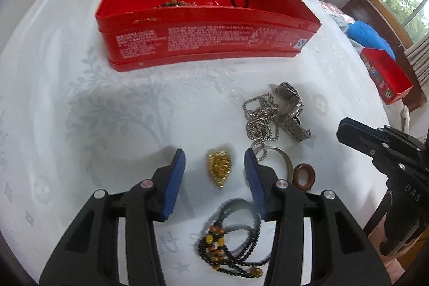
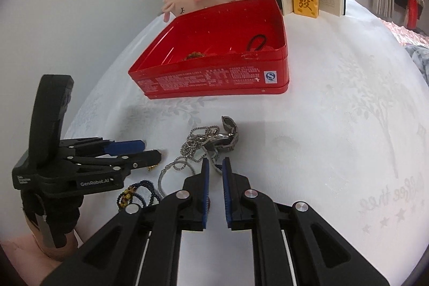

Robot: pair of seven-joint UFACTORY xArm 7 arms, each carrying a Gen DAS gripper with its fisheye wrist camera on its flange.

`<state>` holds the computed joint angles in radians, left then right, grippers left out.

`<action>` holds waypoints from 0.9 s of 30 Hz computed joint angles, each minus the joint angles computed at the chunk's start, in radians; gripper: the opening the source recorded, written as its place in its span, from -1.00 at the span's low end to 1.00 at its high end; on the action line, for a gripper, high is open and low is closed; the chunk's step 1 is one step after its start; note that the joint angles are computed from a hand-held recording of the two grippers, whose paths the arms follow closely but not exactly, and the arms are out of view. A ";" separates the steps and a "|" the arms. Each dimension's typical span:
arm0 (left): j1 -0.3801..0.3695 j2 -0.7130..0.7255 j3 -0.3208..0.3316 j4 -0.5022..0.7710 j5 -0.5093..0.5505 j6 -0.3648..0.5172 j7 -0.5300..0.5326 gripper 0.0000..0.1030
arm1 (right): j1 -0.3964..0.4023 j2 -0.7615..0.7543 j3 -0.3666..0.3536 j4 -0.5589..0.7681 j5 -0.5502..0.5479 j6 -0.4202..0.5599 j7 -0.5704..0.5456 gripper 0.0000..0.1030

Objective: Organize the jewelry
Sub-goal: 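Grasp the gold leaf pendant with the left gripper while the right gripper grasps the brown wooden ring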

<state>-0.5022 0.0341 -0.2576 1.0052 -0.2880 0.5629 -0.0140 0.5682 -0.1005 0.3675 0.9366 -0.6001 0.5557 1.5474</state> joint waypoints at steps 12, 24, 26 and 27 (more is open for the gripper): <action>-0.004 0.023 -0.002 0.018 0.047 0.008 -0.041 -0.68 | 0.003 0.016 -0.008 0.001 0.007 -0.022 -0.013 -0.78; 0.007 -0.030 0.005 -0.026 -0.038 -0.013 0.036 -0.74 | 0.028 0.041 -0.017 0.019 0.071 -0.019 -0.093 -0.78; 0.006 -0.044 0.007 -0.036 -0.050 -0.017 0.048 -0.74 | 0.036 0.047 -0.017 0.026 0.096 -0.005 -0.124 -0.78; 0.006 -0.048 0.008 -0.038 -0.054 -0.018 0.052 -0.74 | 0.039 0.051 -0.018 0.030 0.108 0.004 -0.137 -0.78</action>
